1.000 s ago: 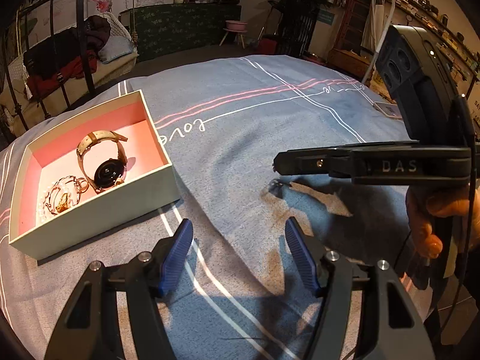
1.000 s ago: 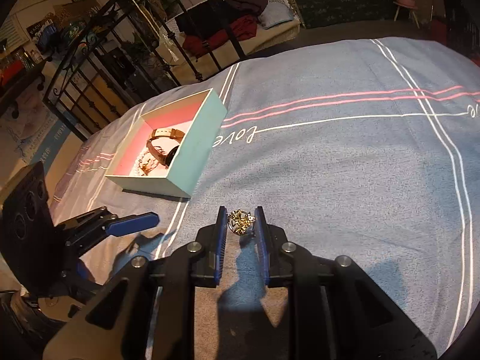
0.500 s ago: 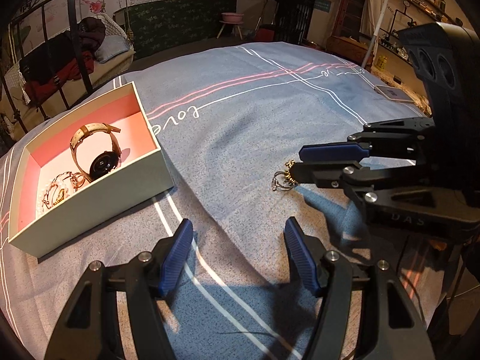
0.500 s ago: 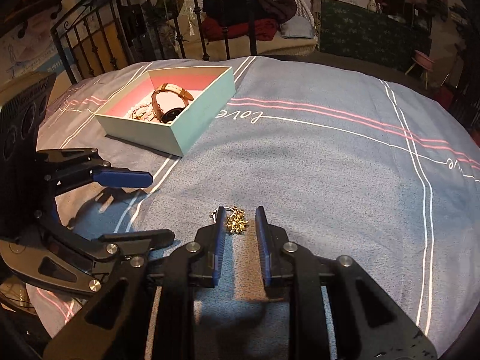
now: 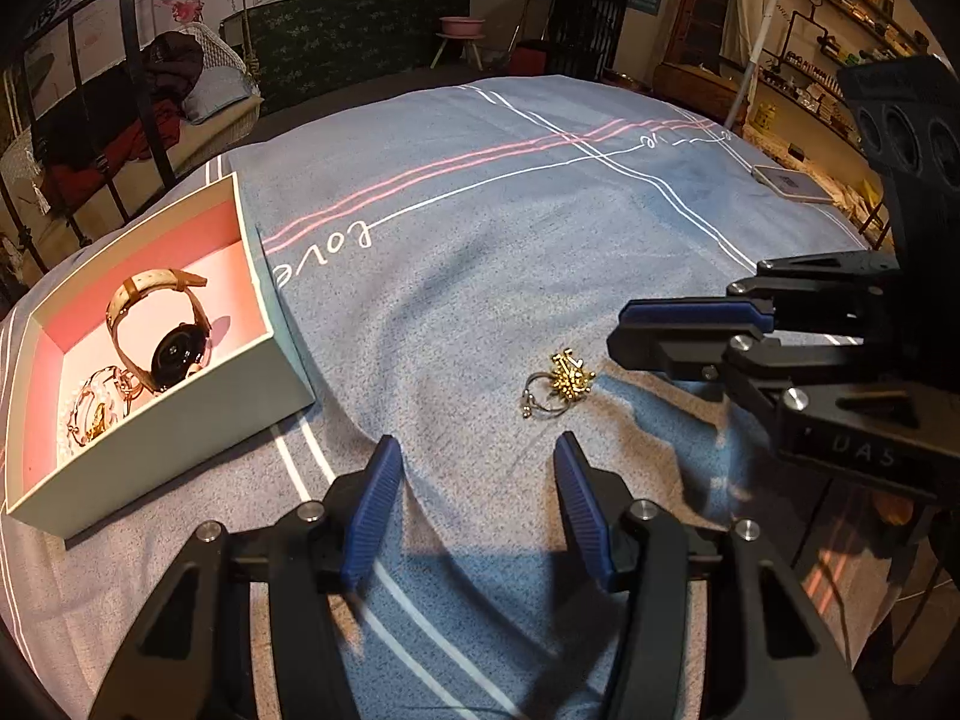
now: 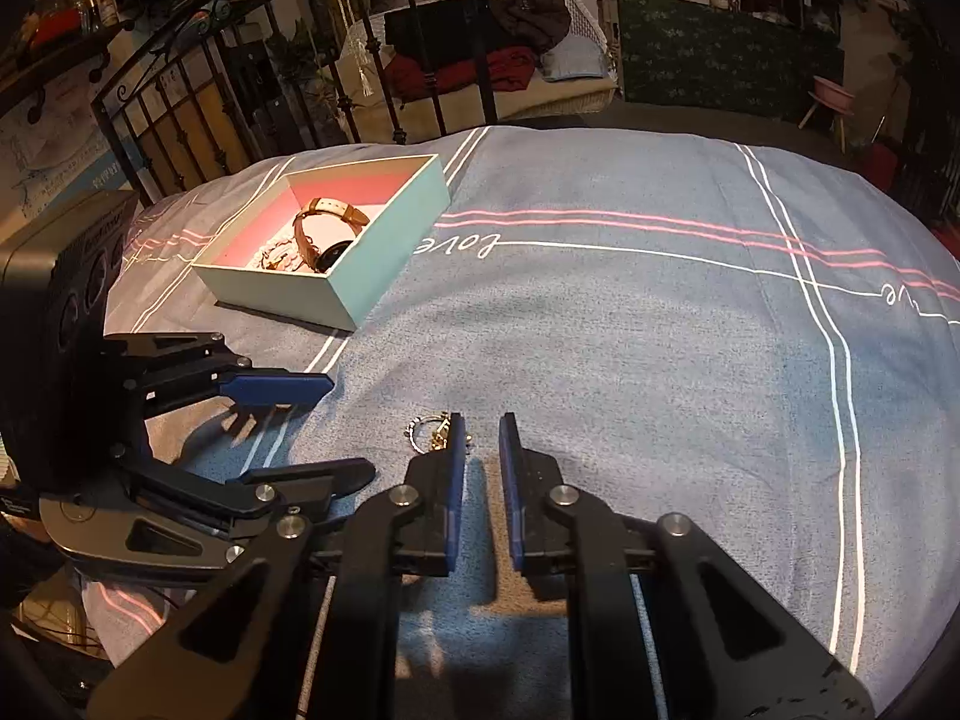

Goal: Organize jewelry

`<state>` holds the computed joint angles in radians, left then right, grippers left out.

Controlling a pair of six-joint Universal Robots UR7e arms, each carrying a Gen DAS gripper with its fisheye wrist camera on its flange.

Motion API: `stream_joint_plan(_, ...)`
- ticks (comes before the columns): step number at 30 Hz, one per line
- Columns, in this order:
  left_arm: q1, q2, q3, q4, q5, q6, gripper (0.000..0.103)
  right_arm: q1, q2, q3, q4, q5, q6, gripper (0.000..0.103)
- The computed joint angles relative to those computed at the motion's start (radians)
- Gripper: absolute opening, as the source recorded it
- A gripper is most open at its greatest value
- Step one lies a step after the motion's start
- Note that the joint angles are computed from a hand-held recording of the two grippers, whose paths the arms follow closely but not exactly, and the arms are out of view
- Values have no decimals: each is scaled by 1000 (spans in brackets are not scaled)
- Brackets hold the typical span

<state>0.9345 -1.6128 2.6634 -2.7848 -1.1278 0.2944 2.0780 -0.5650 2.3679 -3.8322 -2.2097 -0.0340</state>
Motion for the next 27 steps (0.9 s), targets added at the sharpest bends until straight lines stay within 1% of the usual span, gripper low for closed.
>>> stream_joint_plan(1,6,-6,-3,7,-6,0,52,-1,-1,1,6,7,-12,12)
stream_joint_plan(3,13,-26,-1,22,0,5,52,11,15,-10,-12,-18,-20,13)
stream_joint_plan(5,19,-45,1,39,15,5,52,4,19,-12,-30,14,-20,24)
stream_joint_plan(6,26,-51,-1,47,16,4,52,4,27,-18,-41,18,-22,32)
stream_joint_plan(7,31,-54,-2,49,18,3,52,5,35,-27,-45,16,-27,38)
stream_joint_plan(9,37,-53,-7,53,17,0,52,0,37,-47,9,18,-18,38)
stream_joint_plan(11,35,-44,-9,46,17,-1,52,-5,41,-64,58,2,6,36)
stream_joint_plan(12,29,-39,-6,42,15,-3,52,-8,41,-65,58,2,13,17)
stream_joint_plan(13,24,-33,-6,38,12,-3,52,-11,38,-61,57,6,20,13)
stream_joint_plan(15,5,-16,-1,24,11,-4,52,-13,32,-45,20,21,19,8)
stream_joint_plan(18,-13,15,-4,3,10,-7,52,-14,23,-14,-40,29,27,8)
stream_joint_plan(19,-15,24,-7,-1,-1,-5,52,-20,16,1,-62,43,32,8)
stream_joint_plan(20,-10,32,-15,6,-24,-3,52,-23,10,14,-82,57,35,8)
stream_joint_plan(21,-4,41,-28,21,-56,-6,51,-20,6,23,-94,50,36,8)
stream_joint_plan(22,-5,53,-33,23,-71,-10,49,-15,1,27,-93,34,37,8)
stream_joint_plan(24,-37,96,-21,-18,-31,-8,47,-11,-12,38,-85,15,48,8)
stream_joint_plan(25,-47,120,-19,-37,-10,-11,43,-11,-16,43,-83,8,54,8)
stream_joint_plan(27,-50,146,-23,-55,-10,-13,35,-12,-19,56,-99,6,53,8)
